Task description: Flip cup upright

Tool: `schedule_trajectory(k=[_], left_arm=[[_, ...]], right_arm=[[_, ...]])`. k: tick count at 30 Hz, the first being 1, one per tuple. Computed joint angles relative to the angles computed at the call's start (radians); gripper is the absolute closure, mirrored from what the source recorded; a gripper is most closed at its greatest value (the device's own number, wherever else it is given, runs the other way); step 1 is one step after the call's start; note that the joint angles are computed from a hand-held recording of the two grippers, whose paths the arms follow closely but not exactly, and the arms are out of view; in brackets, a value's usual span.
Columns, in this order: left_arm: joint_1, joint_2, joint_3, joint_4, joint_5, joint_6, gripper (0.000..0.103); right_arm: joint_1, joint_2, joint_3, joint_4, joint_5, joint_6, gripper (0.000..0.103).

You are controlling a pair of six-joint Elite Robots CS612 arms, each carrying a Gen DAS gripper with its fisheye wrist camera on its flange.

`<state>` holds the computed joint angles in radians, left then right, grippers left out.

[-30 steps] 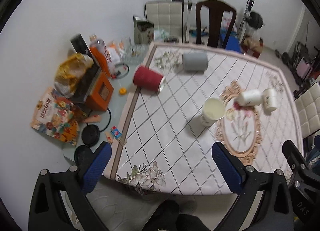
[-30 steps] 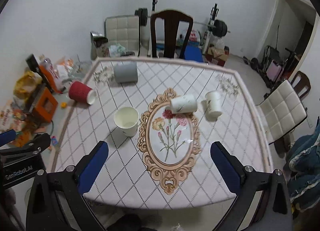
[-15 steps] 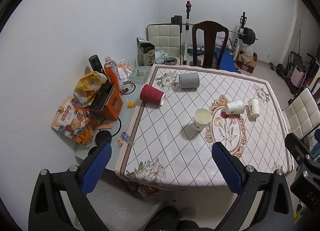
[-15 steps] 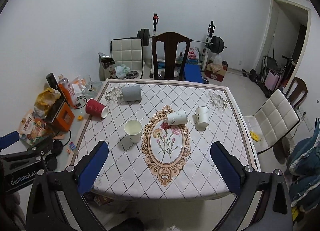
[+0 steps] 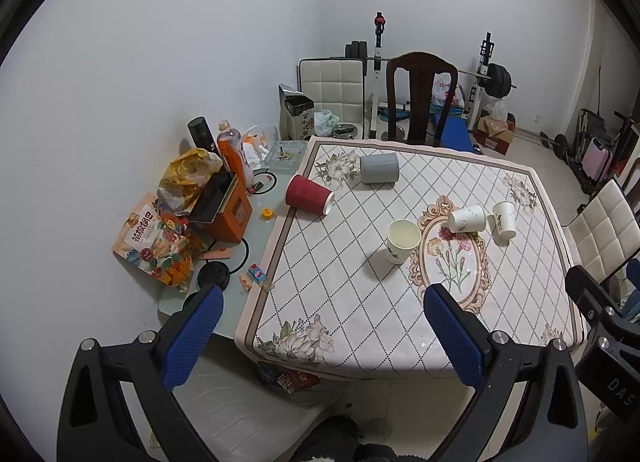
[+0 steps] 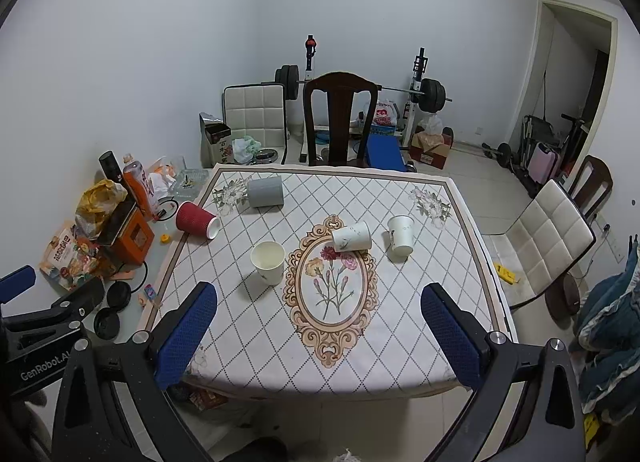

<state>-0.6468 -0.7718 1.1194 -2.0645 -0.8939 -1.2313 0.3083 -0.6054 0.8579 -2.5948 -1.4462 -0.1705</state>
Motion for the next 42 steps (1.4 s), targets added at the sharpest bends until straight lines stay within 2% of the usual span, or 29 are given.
schedule_trajectory(k=[17, 32, 42], left_arm=[[-0.002, -0.006, 0.010, -0.001, 0.006, -0.016, 0.001], [-0.002, -0.008, 0.012, 0.005, 0.006, -0.029, 0.001], [-0.001, -0.007, 0.011, 0.010, 0.006, -0.032, 0.001]], right_arm=[[0.000, -0.022, 0.038, -0.009, 0.003, -0.001, 0.000], [0.011, 0.007, -0.013, 0.029, 0.005, -0.001, 0.000], [0.012, 0.007, -0.012, 0.029, 0.005, 0.001, 0.000]])
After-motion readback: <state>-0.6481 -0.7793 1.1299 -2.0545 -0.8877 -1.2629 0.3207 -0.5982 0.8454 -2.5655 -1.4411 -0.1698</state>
